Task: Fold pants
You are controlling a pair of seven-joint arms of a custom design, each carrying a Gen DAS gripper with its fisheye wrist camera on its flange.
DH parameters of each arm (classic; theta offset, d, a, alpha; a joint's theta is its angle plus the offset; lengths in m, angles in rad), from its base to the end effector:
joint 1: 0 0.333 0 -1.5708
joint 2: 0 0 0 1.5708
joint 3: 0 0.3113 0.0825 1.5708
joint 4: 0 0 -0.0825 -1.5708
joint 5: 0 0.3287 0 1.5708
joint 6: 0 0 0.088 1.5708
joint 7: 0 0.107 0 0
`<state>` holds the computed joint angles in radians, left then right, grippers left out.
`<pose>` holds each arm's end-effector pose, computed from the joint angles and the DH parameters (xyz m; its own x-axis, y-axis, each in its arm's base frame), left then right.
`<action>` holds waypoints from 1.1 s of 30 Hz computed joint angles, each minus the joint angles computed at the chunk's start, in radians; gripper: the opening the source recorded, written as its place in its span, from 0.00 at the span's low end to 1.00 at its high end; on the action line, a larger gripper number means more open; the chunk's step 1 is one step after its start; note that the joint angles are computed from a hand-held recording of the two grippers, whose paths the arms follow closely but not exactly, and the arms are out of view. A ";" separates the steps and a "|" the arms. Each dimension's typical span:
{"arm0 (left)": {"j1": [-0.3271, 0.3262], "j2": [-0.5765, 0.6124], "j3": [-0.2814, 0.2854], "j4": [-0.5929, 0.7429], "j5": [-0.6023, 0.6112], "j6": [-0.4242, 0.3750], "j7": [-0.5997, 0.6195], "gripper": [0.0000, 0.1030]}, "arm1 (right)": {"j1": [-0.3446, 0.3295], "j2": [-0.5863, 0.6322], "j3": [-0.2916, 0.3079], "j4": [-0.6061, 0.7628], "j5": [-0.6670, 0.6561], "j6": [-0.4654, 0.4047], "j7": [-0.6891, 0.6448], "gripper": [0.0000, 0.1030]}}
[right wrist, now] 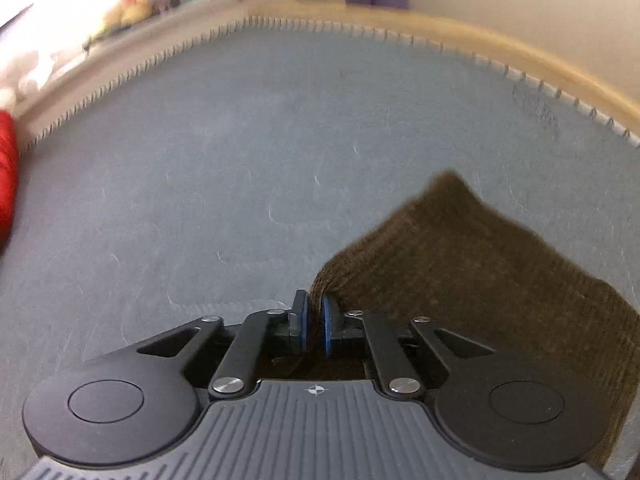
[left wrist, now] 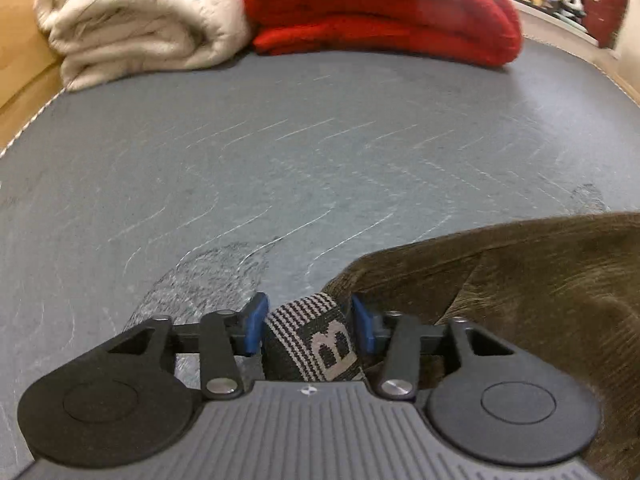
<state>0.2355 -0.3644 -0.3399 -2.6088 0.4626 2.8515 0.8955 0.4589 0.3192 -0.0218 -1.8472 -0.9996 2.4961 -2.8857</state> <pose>0.4022 -0.0731 0.4591 0.1762 -0.9807 -0.0847 -0.7876 -0.0888 -0.6097 0.5507 0.2642 0.4116 -0.5383 -0.8205 -0.1922 -0.5359 0.5093 -0.6734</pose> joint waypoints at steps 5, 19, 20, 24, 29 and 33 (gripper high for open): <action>-0.034 -0.031 0.016 0.032 -0.073 -0.080 -0.019 0.58 | 0.043 -0.254 0.020 -0.280 -0.235 -0.159 0.238 0.34; -0.171 -0.276 0.135 0.083 -0.365 -0.381 0.015 0.59 | -0.175 -0.469 0.111 -0.642 -0.165 0.024 0.523 0.09; -0.194 -0.317 0.148 0.075 -0.396 -0.413 0.047 0.59 | -0.185 -0.473 0.114 -0.642 -0.161 0.023 0.504 0.06; -0.285 -0.453 0.157 0.023 -0.469 -0.560 0.224 0.72 | -0.182 -0.492 0.153 -0.633 -0.016 -0.096 0.519 0.05; -0.304 -0.460 0.144 -0.023 -0.523 -0.729 0.350 0.74 | -0.165 -0.507 0.174 -0.602 0.049 -0.135 0.408 0.19; -0.286 -0.461 0.175 -0.054 -0.573 -0.759 0.406 0.74 | -0.131 -0.615 0.250 -0.597 0.013 -0.246 0.464 0.33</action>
<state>-0.0503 -0.8250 -0.1645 -2.6632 -0.1099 2.0927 1.3018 0.3277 -0.2961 0.2278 -2.4439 -0.9867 2.2497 -2.4217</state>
